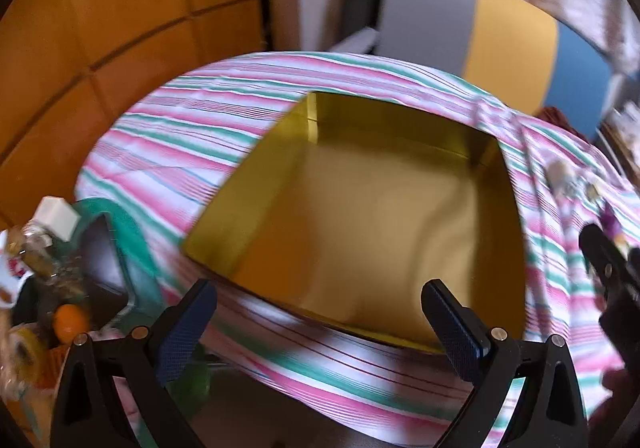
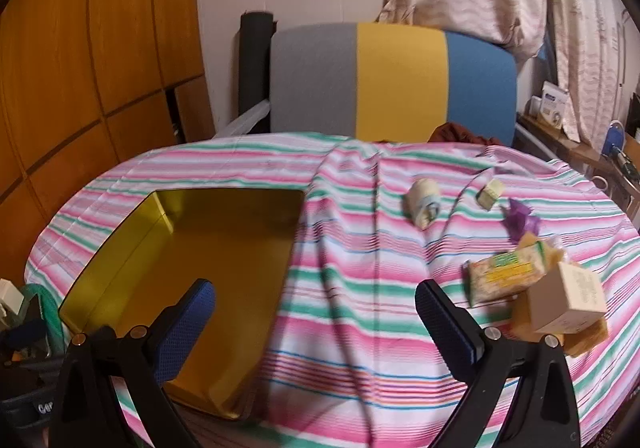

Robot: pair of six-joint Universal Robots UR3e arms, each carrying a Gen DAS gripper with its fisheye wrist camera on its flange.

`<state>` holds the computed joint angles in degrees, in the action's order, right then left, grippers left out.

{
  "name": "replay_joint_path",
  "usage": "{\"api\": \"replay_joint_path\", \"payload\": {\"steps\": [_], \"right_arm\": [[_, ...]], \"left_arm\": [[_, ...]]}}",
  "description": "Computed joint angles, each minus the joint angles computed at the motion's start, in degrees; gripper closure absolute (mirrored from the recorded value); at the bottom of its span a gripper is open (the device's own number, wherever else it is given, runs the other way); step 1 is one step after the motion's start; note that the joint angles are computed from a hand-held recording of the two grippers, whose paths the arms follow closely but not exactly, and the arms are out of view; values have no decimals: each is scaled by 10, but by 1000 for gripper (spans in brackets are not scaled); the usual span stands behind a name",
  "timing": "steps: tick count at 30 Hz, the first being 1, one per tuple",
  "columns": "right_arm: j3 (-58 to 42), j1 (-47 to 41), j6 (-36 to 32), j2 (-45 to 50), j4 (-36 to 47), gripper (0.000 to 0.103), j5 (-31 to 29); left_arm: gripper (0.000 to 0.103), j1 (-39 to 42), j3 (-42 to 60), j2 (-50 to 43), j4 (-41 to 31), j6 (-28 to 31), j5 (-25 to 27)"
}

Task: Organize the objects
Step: 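Move both tools from the gold tray toward the cluster of items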

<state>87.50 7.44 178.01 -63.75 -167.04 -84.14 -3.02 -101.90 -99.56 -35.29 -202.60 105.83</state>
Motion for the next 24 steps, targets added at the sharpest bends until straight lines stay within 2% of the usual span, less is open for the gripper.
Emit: {"api": "replay_joint_path", "payload": {"steps": [3,5,12,16,19,21,24], "right_arm": [[43,-28,-37,-15,-45,0,15],[65,-54,-54,-28,-42,0,21],[144,-185,-47,-71,-80,0,43],[130,-263,-46,-65,-66,0,70],[106,-309,-43,-45,-50,0,101],[75,-330,-39,-22,-13,1,122],[73,-349,-36,-15,9,3,169]], "left_arm": [[0,-19,5,-15,8,5,-10],[0,-29,5,-24,17,9,-22],[0,-57,26,-62,37,30,-79],[0,-64,10,-69,93,45,-123],[0,-60,-4,-71,133,48,-182],[0,-61,10,-78,126,49,-203],[0,-70,35,-83,99,46,-207]]}}
